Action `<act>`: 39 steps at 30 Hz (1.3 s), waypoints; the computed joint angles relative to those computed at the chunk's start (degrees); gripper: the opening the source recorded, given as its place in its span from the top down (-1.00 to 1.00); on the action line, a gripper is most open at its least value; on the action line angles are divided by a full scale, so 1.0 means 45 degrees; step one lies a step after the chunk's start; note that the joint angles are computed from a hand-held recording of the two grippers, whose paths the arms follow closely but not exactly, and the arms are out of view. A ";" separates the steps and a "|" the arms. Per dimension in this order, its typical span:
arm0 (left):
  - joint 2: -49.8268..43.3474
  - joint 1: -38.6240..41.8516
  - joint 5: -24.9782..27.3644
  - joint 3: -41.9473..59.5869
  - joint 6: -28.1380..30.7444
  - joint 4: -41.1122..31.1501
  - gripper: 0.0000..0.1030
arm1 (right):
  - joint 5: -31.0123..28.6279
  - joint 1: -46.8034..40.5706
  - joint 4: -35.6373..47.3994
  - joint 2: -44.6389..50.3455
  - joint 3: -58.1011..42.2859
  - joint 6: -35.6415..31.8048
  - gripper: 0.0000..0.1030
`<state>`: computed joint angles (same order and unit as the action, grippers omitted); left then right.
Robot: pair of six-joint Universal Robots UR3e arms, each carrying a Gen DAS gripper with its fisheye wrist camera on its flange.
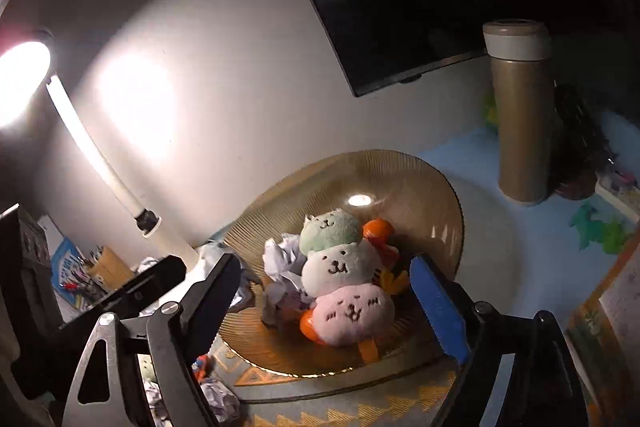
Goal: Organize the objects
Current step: 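Withdraw both open tools from the bowl back toward the pile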
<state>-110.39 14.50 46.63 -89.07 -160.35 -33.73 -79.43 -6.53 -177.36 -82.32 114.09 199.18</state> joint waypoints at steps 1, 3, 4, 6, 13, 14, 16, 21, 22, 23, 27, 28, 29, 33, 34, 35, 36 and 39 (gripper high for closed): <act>0.0644 0.0665 -0.0678 -0.0802 0.0880 -0.0499 -0.80 | 0.0228 -0.0057 -0.0132 -0.0423 0.0738 -0.0080 -0.65; 0.2514 0.2150 -0.1437 -0.3190 0.2464 -0.0837 -0.83 | 0.0271 0.0209 -0.1262 -0.1396 0.2870 -0.0185 -0.65; 0.3660 0.3133 -0.1905 -0.4372 0.3463 -0.1515 -0.83 | -0.0080 0.0679 -0.1834 -0.1628 0.3693 -0.0176 -0.65; 0.5940 0.5558 -0.3138 -0.6685 0.6277 -0.3449 -0.97 | -0.0786 0.2030 -0.3039 -0.1354 0.4691 -0.0215 -0.65; 0.7263 0.9994 -0.0860 -1.2442 0.5666 0.3901 -0.97 | -0.7365 0.7877 -0.3702 0.2532 0.1979 -0.1340 -0.76; 0.7099 1.0447 -0.1275 -1.2458 0.5702 0.3528 -0.97 | -0.7169 0.7903 -0.4020 0.2583 0.2038 -0.1695 -0.95; 0.7244 1.1511 -0.2740 -1.1435 0.6769 -0.0007 -0.98 | -0.6831 0.7690 -0.4359 0.2489 0.2327 -0.1739 -1.00; 0.5981 1.1311 -0.2554 -1.0128 0.6611 -0.1351 -0.99 | -0.6243 0.6680 -0.3541 0.1953 0.2720 -0.0351 -1.00; 0.5929 1.1269 -0.2636 -1.0237 0.6183 -0.1039 -0.99 | -0.6307 0.6637 -0.3567 0.1951 0.2733 -0.0208 -1.00; 0.6049 1.1302 -0.2553 -1.0135 0.6493 -0.1591 -0.99 | -0.6357 0.6638 -0.3601 0.1922 0.2759 -0.0161 -1.00; 0.5839 1.1103 -0.2455 -0.9782 0.6959 -0.2405 -0.99 | -0.6660 0.6859 -0.3600 0.2009 0.2619 -0.0301 -1.00; 0.5985 1.1115 -0.2443 -0.9870 0.6883 -0.2361 -0.99 | -0.6595 0.6842 -0.3491 0.2018 0.2563 -0.0367 -1.00; 0.6113 1.1202 -0.2643 -1.0222 0.6983 -0.2032 -0.99 | -0.6539 0.6831 -0.3367 0.2037 0.2498 -0.0408 -1.00; 0.6727 1.1178 -0.2520 -1.0604 0.7559 -0.2021 -0.99 | -0.6723 0.6955 -0.3328 0.2142 0.2369 -0.0445 -1.00; 0.6787 1.0965 -0.2276 -1.0488 0.7398 -0.2056 -0.99 | -0.6771 0.7014 -0.3543 0.2171 0.2416 -0.0520 -1.00; 0.6855 1.0957 -0.2318 -1.0743 0.7442 -0.1661 -0.99 | -0.6805 0.7073 -0.3763 0.2180 0.2481 -0.0598 -1.00; 0.6825 1.0914 -0.2385 -1.0899 0.7568 -0.1380 -0.99 | -0.6794 0.7105 -0.3983 0.2183 0.2563 -0.0674 -1.00; 0.7305 1.0791 -0.2215 -1.1237 0.7650 -0.1030 -0.99 | -0.6508 0.6965 -0.4099 0.2129 0.2672 -0.0718 -1.00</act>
